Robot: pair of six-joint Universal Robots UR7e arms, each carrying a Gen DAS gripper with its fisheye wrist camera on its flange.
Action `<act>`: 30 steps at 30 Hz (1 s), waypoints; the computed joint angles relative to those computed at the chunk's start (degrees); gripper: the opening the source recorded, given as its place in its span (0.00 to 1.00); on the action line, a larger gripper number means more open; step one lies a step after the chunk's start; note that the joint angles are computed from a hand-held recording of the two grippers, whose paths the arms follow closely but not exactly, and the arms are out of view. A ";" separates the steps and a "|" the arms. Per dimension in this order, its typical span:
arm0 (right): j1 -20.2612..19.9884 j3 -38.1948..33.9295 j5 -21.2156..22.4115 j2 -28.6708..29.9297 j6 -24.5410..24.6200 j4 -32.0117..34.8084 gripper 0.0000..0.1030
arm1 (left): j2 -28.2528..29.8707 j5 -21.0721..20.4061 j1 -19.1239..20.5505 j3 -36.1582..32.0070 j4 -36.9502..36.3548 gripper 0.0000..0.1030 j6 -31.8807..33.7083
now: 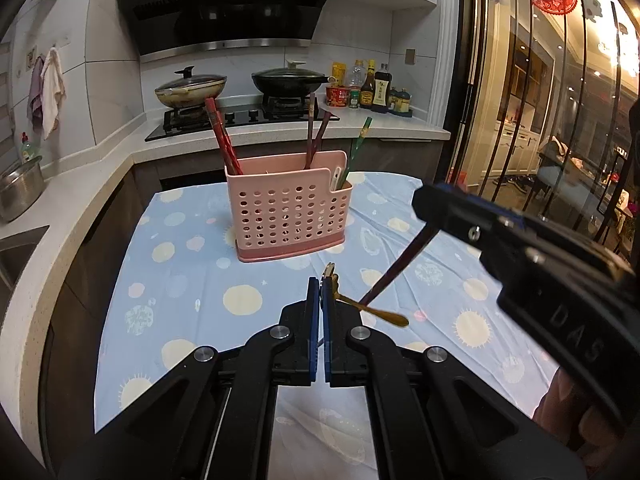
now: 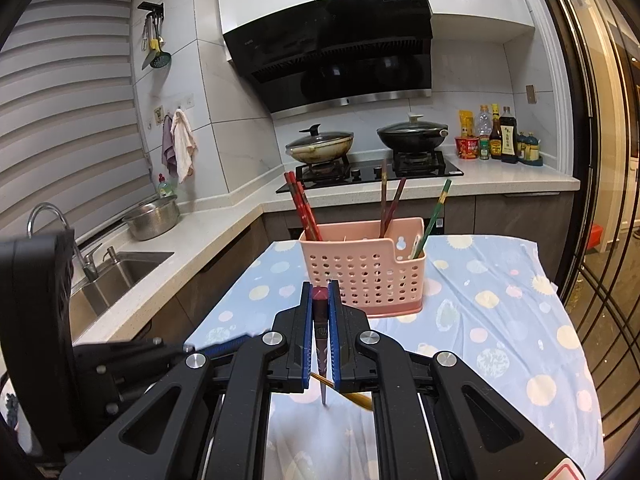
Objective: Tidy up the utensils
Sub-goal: 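Carry the spoon and chopstick over the pink holder and lower them in with both grippers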
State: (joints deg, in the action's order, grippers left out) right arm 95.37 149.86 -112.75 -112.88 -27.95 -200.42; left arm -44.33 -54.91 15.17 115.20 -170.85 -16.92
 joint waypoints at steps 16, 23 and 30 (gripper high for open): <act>2.10 -9.03 -2.72 2.64 -3.01 -0.66 0.07 | 1.01 3.66 3.21 -5.98 3.20 0.01 4.85; 3.20 -17.78 -3.12 7.38 -3.81 0.14 0.06 | 3.96 11.44 4.27 -13.64 4.48 0.01 11.76; 4.39 -27.24 -3.27 14.63 -5.93 -1.10 0.07 | 10.47 17.36 6.11 -25.18 5.26 0.01 20.43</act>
State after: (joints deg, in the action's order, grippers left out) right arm 99.75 122.62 -116.02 -98.25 -33.88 -201.52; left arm -33.86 -37.55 21.28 90.02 -165.59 3.50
